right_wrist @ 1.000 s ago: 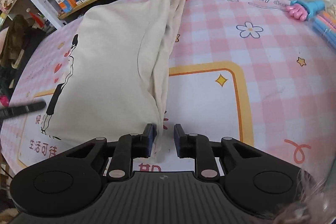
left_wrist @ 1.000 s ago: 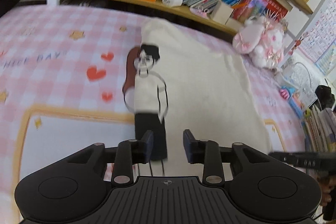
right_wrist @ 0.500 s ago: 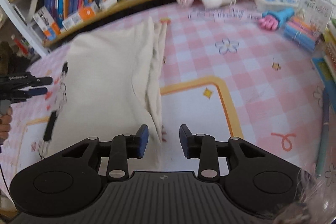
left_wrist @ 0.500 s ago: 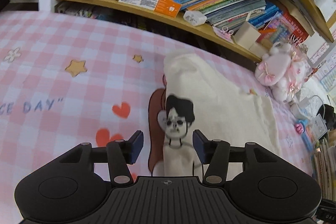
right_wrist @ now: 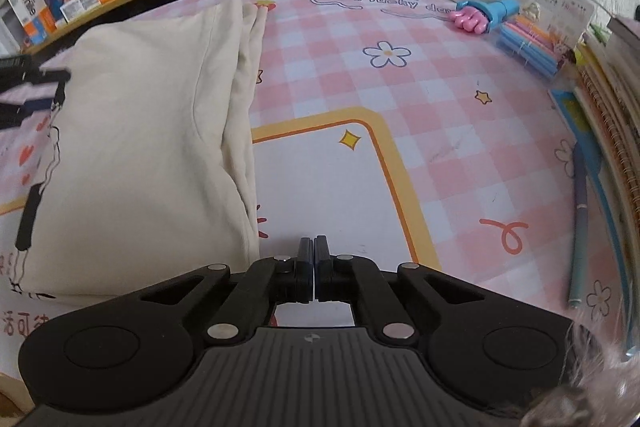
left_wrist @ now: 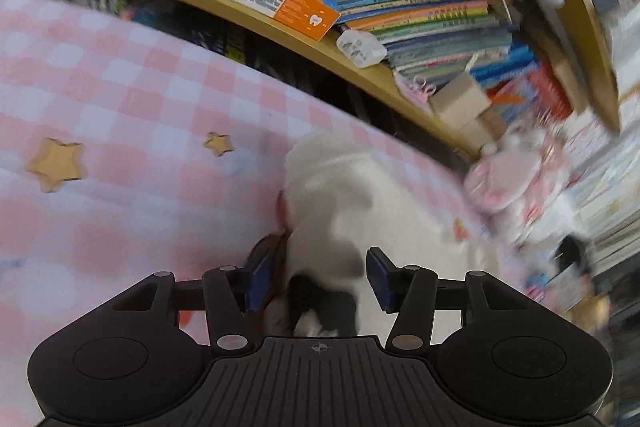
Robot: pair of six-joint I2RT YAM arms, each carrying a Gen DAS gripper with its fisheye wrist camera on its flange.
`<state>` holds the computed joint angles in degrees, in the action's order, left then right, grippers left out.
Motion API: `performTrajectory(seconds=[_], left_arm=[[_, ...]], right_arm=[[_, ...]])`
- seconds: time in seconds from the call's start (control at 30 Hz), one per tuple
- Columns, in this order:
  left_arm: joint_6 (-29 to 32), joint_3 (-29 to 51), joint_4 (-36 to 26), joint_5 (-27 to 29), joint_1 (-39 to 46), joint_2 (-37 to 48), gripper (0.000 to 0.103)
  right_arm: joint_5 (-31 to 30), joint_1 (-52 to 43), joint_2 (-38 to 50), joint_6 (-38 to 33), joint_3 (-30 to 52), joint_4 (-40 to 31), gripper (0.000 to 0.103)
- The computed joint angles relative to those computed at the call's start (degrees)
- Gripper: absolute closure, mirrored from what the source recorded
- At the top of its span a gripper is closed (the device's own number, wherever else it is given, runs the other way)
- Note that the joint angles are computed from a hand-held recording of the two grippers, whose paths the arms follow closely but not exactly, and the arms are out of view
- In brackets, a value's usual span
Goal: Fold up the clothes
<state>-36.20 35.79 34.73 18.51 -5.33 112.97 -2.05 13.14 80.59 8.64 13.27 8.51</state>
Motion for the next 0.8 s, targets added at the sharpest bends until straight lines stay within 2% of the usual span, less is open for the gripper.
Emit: performTrajectory(seconds=[0.23,0.27,0.3,0.4,0.43,0.5,0.53,0.57,0.6,0.7,0.8], left_arm=[[-11.34,9.12,6.06,8.71,4.61,10.96,0.057],[-12.27,9.63,7.2,9.21,4.9,11.78,0.076],[-9.31,8.77,8.89,8.07,4.23,11.11,0.097],[9.31,4.74,11.28,-3.74,-1.95,5.35,0.097],[12.92,5.8,8.61,-6.25,-3.27,4.95,0.096],[18.08,9.97,0.34,-11.41,-5.14,5.48,0.085],[17.27,11.98,-3.01,-11.21,-4.63,6.34,0.082],[16.22,13.67,-5.74,-10.81,-4.05,7.14,0.074],[13.26,12.55,-3.93,-9.05,-2.84,7.1,0.066],[4.67,6.52,5.04,-4.65,0.5,6.29,0.053],[1.57,1.01,8.32,-0.53,2.95,4.96,0.054]], right_arm=[[4.22,3.56,0.32,1.27,1.24,-2.08,0.102],[4.69,3.98,0.28,1.54,1.43,-2.54,0.102],[5.01,4.27,0.19,1.79,1.52,-2.86,0.102],[5.68,4.84,-0.1,2.57,1.48,-3.34,0.102],[5.82,4.96,-0.25,2.86,1.4,-3.43,0.102],[6.29,5.38,-0.25,3.59,1.45,-3.6,0.102],[6.62,5.67,-0.09,3.91,1.71,-3.91,0.102],[6.84,5.87,0.07,4.05,2.07,-4.42,0.102],[6.9,5.89,0.24,4.14,2.44,-4.89,0.102],[6.65,5.73,-0.2,5.04,2.98,-6.72,0.102],[6.84,5.97,-0.74,5.23,2.68,-7.14,0.102]])
